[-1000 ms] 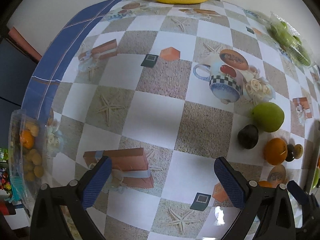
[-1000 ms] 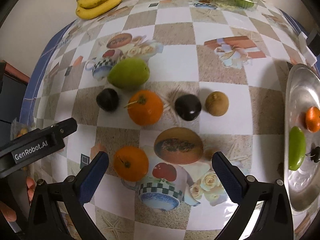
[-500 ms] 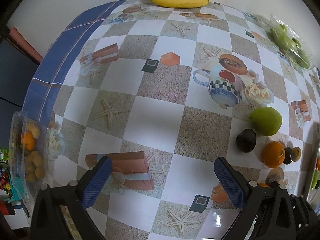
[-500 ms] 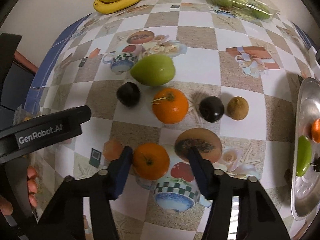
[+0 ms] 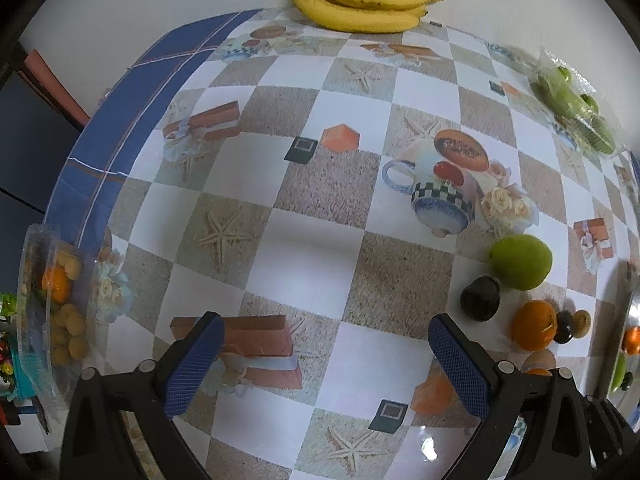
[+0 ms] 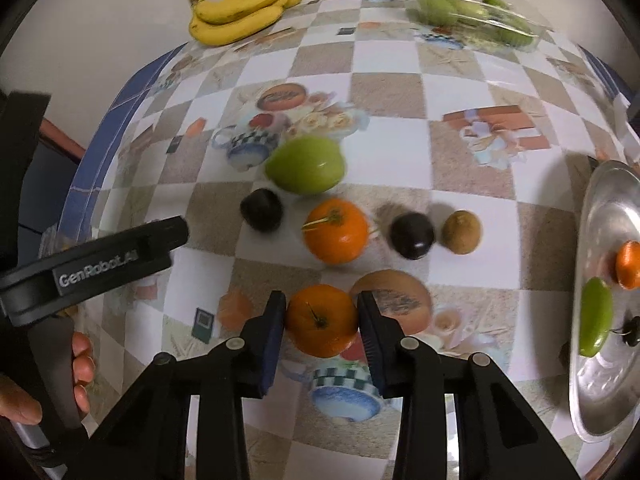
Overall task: Organize fruits
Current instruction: 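Grasp a tangerine with the right tool while the left tool grasps a dark plum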
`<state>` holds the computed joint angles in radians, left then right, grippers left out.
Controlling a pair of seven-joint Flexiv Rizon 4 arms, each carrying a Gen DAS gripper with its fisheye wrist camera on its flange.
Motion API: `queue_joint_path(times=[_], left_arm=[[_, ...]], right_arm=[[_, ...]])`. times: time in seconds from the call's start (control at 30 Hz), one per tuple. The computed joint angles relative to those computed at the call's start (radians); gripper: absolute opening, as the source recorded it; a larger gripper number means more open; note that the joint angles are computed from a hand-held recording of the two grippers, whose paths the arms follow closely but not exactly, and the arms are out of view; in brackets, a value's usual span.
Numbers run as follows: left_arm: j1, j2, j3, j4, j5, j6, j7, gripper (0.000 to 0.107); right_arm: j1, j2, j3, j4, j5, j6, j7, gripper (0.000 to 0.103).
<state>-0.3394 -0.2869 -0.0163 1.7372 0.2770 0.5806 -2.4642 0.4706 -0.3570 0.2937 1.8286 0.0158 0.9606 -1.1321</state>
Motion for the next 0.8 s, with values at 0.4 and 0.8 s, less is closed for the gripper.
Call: queue_joint_path(times=[0.4, 0.8], left_arm=[[0.0, -0.027, -0.009, -0.003, -0.025, 0.111, 0.008, 0.103], [-0.017, -0.087, -0.017, -0.021, -0.12, 0.239, 0.097, 0.08]], right_arm=[[-0.064, 0.052, -0.057, 0.038, -0.017, -0.001, 0.115, 0.038], [-0.111, 0.08, -0.056, 0.055, 0.017, 0.009, 0.128, 0.038]])
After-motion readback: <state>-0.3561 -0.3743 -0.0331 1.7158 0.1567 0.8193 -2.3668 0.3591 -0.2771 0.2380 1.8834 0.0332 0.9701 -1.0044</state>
